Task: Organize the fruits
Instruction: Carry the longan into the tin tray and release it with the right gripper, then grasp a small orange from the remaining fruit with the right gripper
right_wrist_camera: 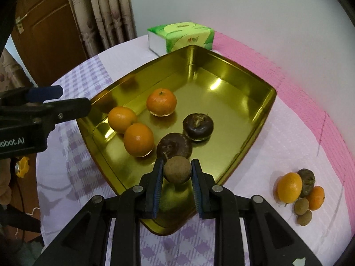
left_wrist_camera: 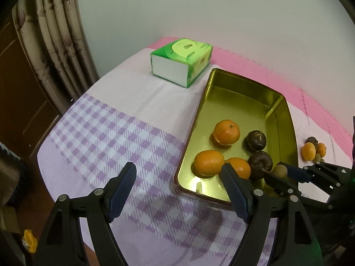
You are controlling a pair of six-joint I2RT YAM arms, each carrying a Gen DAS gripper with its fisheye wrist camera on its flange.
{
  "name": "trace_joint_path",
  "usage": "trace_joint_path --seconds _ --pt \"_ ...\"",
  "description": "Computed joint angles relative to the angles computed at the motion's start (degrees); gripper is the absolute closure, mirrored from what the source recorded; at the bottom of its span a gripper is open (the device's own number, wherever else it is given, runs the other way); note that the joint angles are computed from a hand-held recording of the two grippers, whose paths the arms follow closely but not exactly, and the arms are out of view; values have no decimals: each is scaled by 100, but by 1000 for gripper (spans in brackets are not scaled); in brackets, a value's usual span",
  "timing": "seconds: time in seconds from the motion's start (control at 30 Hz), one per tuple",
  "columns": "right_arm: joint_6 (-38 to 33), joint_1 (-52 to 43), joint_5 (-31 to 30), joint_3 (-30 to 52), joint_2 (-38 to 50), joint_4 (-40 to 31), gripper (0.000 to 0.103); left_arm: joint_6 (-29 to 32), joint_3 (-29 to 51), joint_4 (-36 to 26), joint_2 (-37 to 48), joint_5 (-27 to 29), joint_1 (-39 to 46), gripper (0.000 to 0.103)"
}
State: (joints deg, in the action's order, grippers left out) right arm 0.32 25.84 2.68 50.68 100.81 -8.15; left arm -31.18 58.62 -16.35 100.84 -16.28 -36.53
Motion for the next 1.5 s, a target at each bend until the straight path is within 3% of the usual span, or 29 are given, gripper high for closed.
trace_joint_path --seconds 0.73,1.13,1.3,1.5 --pt "138 43 -53 -14 27 83 79 26 111 -36 166 170 46 24" --pt "343 -87 -229 -331 -574 232 72 109 75 37 138 114 -102 24" --pt "348 -386 -155 -759 -1137 383 67 155 91 50 156 129 -136 24" --pt "251 -1368 -277 -1237 -1585 400 67 117 172 -39 272 122 -119 24"
